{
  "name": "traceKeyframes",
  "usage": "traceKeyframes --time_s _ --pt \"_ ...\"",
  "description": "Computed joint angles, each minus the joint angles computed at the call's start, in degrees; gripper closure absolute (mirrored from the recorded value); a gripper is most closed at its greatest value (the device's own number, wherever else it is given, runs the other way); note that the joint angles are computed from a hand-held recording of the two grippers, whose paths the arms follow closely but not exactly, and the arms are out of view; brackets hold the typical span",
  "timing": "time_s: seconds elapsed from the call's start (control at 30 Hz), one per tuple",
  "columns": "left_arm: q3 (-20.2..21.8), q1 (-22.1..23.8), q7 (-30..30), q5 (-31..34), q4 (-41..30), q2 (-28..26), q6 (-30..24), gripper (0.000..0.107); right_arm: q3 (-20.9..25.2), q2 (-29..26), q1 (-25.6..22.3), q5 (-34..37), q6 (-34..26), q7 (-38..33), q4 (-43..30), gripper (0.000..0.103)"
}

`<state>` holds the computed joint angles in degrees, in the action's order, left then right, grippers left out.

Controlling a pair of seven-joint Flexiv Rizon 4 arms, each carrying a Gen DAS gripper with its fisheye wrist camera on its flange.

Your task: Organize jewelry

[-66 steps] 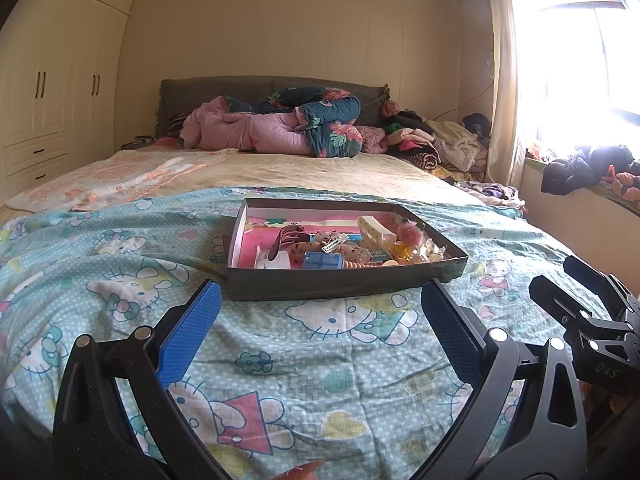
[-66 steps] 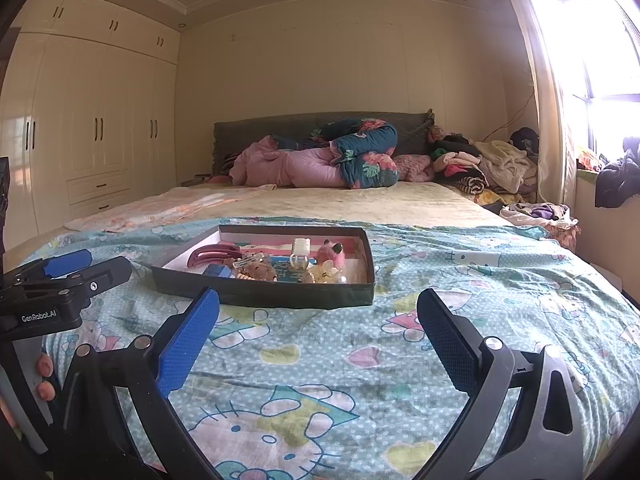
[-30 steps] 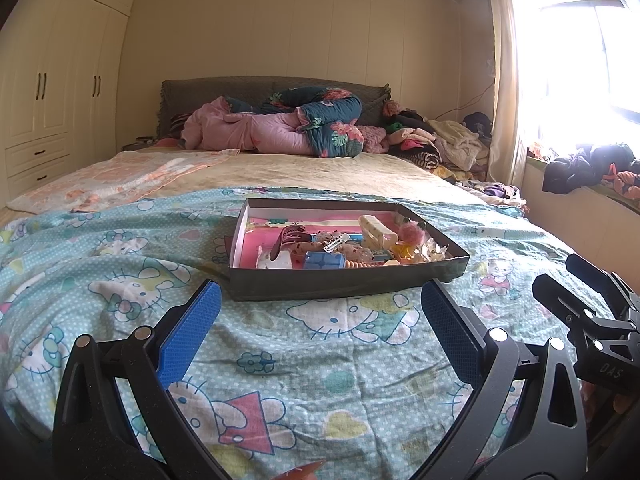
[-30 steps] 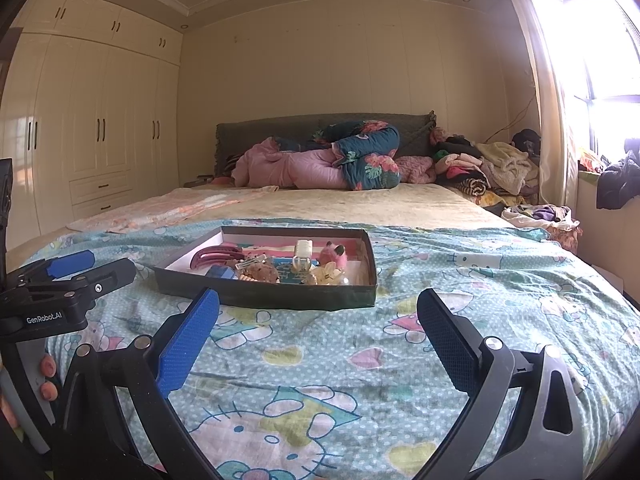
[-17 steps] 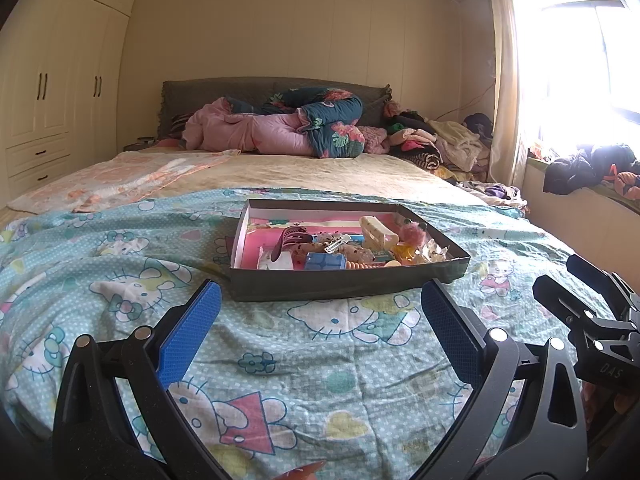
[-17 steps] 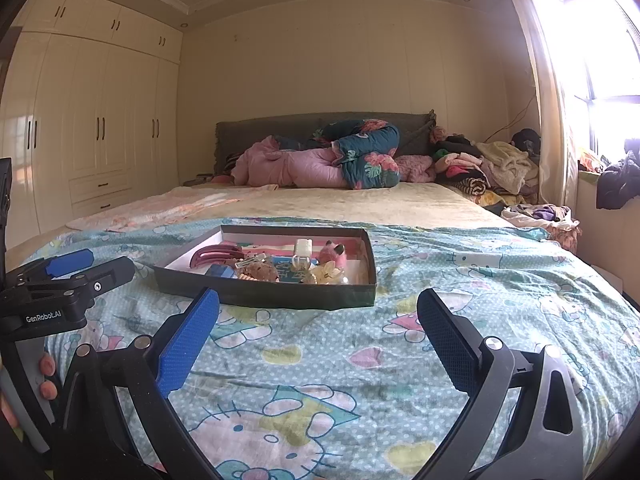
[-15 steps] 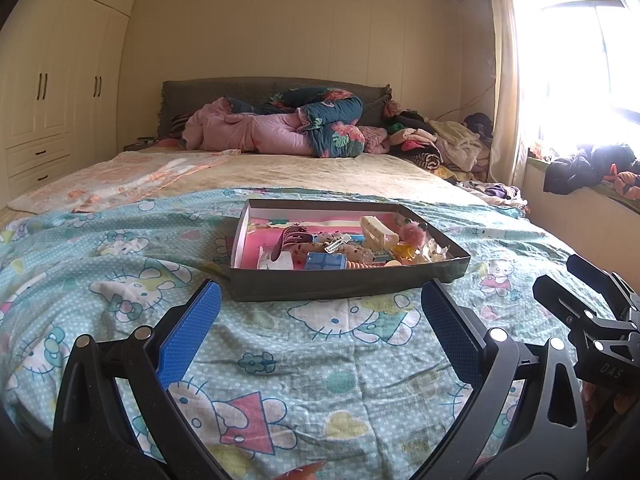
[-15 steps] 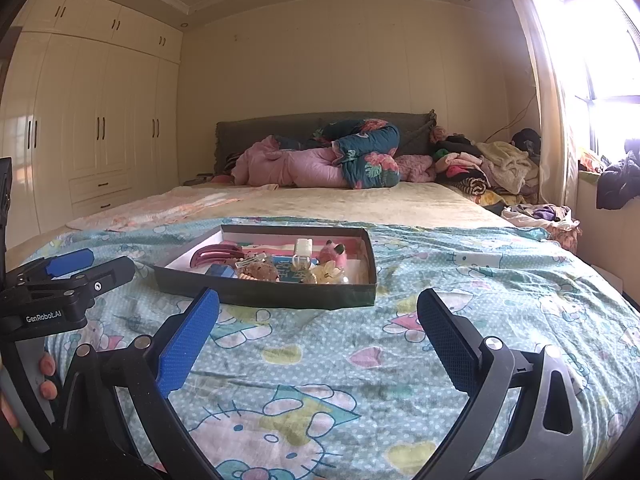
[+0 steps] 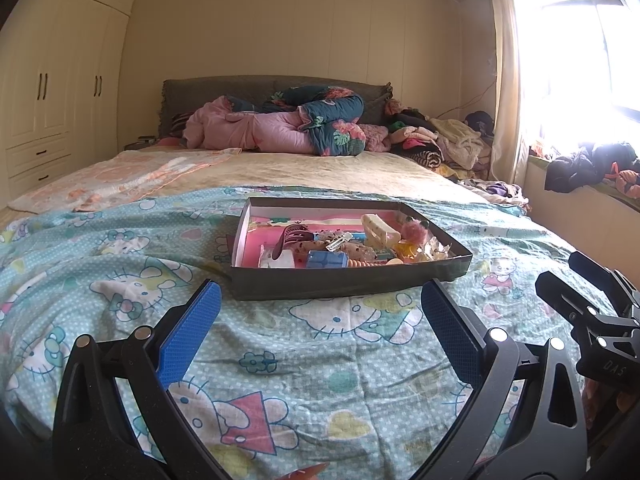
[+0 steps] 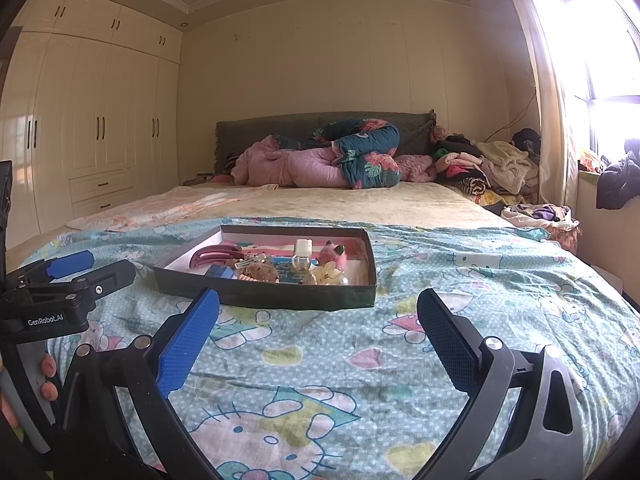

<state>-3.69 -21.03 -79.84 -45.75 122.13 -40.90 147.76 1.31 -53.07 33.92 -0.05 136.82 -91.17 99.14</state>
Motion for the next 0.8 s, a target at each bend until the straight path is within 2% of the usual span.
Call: traceKeyframes --time_s 0.23,0.37,0.47,0.57,0.63,0.67,0.73,0.8 --pt "0.0 0.2 -0.4 0.5 0.3 0.1 0.1 0.015 -0.1 0.0 0.1 0.3 0.0 -0.2 -0.2 0.006" --pt "0.0 -1.3 2.2 -4.3 -0.8 -0.2 -0.5 0.015 -0.1 -0.2 0.0 0.3 -0.3 -0.1 -0.5 0.006" --pt "-0.2 -0.8 1.5 -2.7 -0.7 -0.1 -0.3 0.015 -0.2 -0.3 0.0 0.4 -0.4 0.0 -0.8 0.006" --pt "-0.2 0.2 0.3 -2.2 -0.6 0.2 -0.7 0.015 -0.2 -0.4 -0.8 0.0 -1.7 1.0 -1.6 0.006" --pt "-0.1 1.1 1.4 -5.2 -1.2 0.8 -3.6 0.015 -0.5 -0.4 -1.7 0.5 -4.9 2.8 -3.5 0.006" --pt "0.1 2.1 1.7 -5.6 -1.3 1.4 -5.6 0.015 -2.5 -0.5 -1.5 0.3 -7.1 5.8 -4.7 0.006" --pt "1.6 2.3 5.6 -12.9 -3.0 1.8 -9.3 0.015 -11.0 -1.6 1.5 2.7 -14.6 13.3 -9.1 0.006" --pt "2.9 4.1 9.6 -18.6 -5.1 1.7 -13.3 0.015 -20.3 -4.7 4.0 6.4 -27.3 19.0 -16.8 0.006"
